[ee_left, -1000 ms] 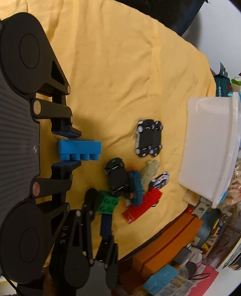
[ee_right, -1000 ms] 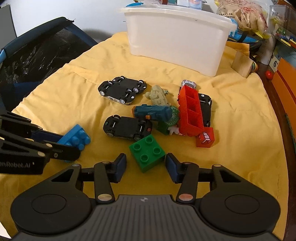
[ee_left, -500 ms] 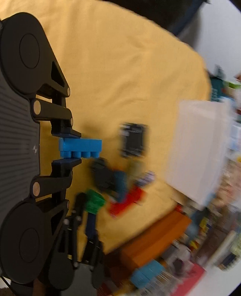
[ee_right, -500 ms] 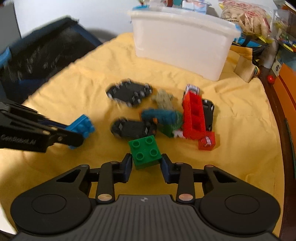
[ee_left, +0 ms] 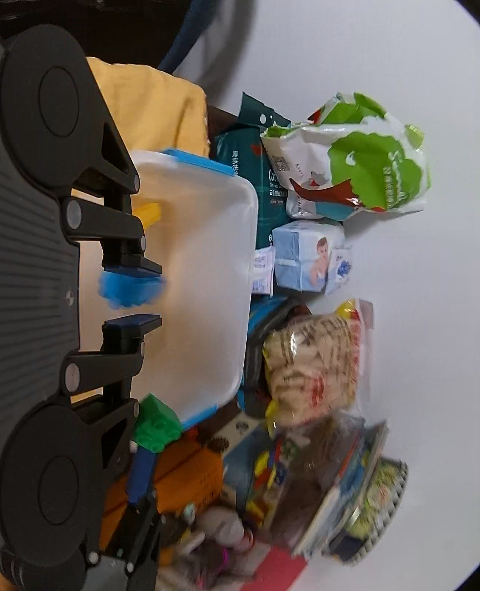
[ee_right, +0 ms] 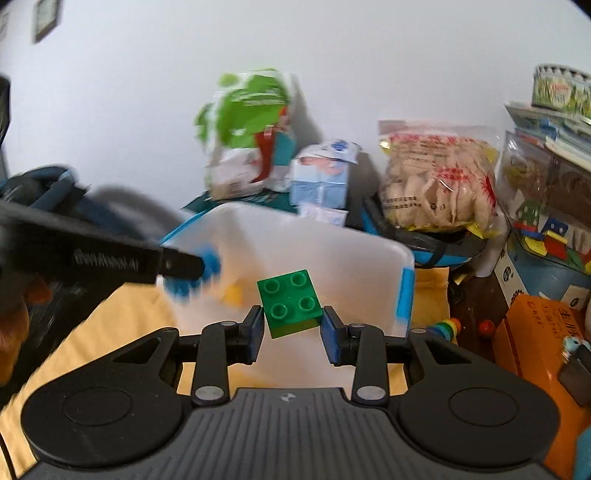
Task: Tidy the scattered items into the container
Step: 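Carry the blue and green bricks over the white bin and open both tools, then grasp the white and black toy car with the left tool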
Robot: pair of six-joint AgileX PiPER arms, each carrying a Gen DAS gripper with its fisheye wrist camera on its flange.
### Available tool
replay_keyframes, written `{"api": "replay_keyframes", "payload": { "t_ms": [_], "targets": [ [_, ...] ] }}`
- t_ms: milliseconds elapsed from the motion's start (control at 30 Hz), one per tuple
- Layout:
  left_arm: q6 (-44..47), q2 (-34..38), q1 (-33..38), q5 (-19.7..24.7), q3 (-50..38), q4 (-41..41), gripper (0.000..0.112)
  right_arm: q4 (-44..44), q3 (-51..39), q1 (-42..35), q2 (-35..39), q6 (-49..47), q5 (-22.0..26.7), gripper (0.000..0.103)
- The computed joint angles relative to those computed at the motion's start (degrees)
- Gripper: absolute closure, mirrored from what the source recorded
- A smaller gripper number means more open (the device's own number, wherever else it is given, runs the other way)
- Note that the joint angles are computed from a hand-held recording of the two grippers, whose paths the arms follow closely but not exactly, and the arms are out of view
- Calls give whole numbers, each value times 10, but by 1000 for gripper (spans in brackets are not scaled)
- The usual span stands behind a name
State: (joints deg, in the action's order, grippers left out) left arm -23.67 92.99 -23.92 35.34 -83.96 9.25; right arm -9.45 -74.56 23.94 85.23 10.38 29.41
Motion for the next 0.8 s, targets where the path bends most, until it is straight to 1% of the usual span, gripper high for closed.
{"api": "replay_keyframes", "payload": {
  "t_ms": [67,100,167,200,267,300,367,433,467,500,533,600,667,767,800],
  "targets": [
    [-1,45,10,18,-40,4,87,-8,-34,-10,43,13,1,66],
    [3,66,19,32,-61,-9,87,-15,-52,-14,67,23,6,66],
    [19,85,37,51,-80,-47,87,-2,-74,-22,97,15,17,64],
    [27,82,43,46,-73,-62,85,4,-80,-26,105,8,20,60],
    [41,60,49,18,-41,-78,81,8,-66,-27,100,-5,5,57],
    [48,48,49,10,-29,-81,80,2,-54,-26,92,-5,-8,56],
    [54,10,43,-8,8,-77,79,3,-38,-26,73,-7,-15,54],
    [61,-41,35,-37,60,-74,68,46,-10,-32,40,-48,-32,53],
    [41,-73,25,-49,93,-48,59,71,9,-36,17,-76,-41,53],
    [21,-101,16,-62,126,-21,54,95,27,-39,-5,-102,-46,51],
    [-2,-133,3,-70,165,11,53,121,44,-43,-25,-130,-49,50],
    [-55,-177,-22,-70,226,76,53,182,75,-51,-63,-191,-42,48],
    [-74,-211,-45,-60,280,99,53,230,111,-57,-105,-236,-18,48],
    [-112,-251,-87,-50,364,124,53,230,168,-48,-156,-242,12,48],
    [-131,-257,-103,-48,387,140,53,217,191,-39,-173,-236,21,49]
  ]
}}
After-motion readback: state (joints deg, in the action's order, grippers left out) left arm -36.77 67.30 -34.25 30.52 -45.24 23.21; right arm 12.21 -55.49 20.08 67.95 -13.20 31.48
